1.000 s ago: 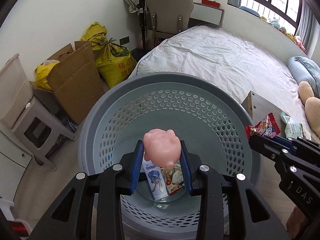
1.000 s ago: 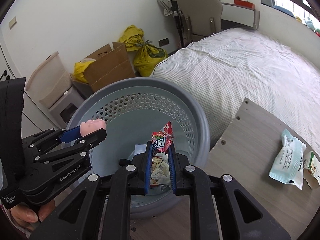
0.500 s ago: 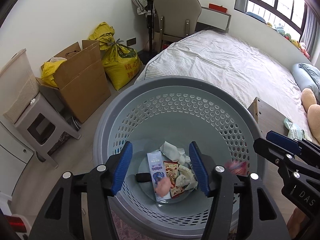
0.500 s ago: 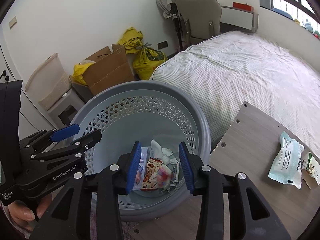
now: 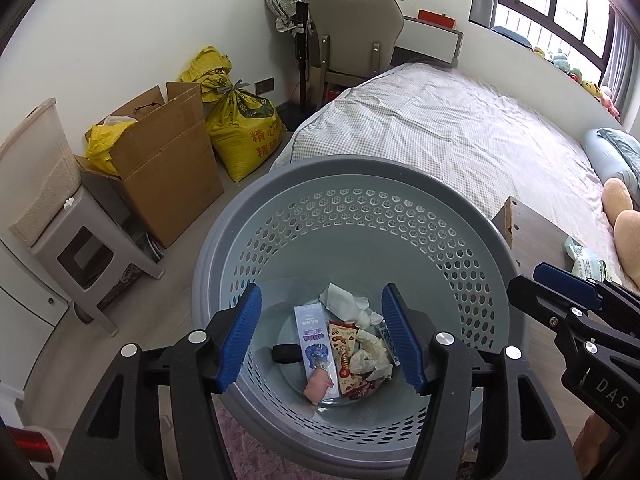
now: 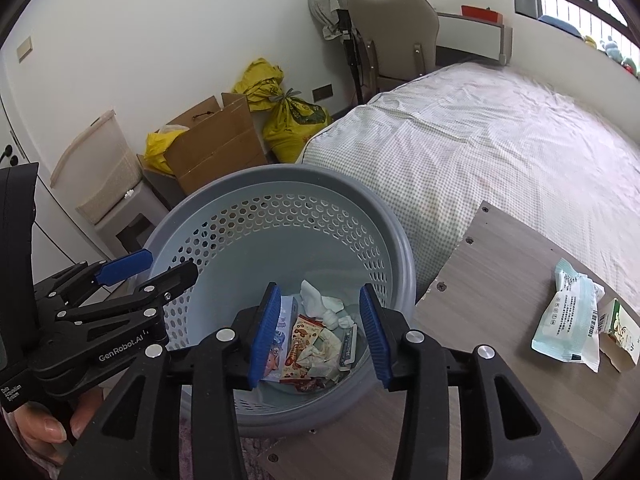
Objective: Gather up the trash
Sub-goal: 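Move both open grippers back over the table toward the carton and packet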
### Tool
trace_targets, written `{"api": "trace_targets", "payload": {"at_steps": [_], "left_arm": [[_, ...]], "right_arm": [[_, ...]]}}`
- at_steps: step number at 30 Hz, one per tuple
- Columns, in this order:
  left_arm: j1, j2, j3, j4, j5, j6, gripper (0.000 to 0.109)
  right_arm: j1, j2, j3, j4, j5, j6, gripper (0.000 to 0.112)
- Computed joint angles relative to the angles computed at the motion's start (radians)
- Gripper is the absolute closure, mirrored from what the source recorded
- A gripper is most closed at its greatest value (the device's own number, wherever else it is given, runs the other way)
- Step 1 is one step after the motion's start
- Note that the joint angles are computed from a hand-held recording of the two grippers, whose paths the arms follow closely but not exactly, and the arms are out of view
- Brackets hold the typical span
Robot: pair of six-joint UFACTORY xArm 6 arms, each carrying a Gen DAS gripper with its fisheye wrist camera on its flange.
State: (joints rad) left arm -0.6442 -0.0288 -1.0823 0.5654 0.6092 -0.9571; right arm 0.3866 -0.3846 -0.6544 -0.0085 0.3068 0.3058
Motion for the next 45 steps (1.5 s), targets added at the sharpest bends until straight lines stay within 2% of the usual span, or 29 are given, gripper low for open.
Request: {"api": "trace_targets", "payload": {"at_steps": [14, 28, 36, 45], "left_arm": [[-0.025, -0.048, 0.019, 0.028, 0.036, -0.047, 0.044], [-0.093, -0.06, 0.006, 0.068, 0.071, -0.092, 0.043], [-0.139, -0.034, -0.026, 0.063, 0.08, -0.083, 0.043], [-0.206, 0.022, -0.096, 0.046, 0.078, -0.067, 0.043]], "right_arm": [[-0.014, -0.061, 0.037, -0.024, 0.013, 0.029, 0.069], [-0.058, -0.208, 0.123, -0.069, 0.049, 0.079, 0.064], [-0.114, -0.32, 0.189, -0.069, 0.087, 0.079, 0.064], [-0.217, -0.463, 0.278, -0.024, 0.143, 0.035, 0.064]]}}
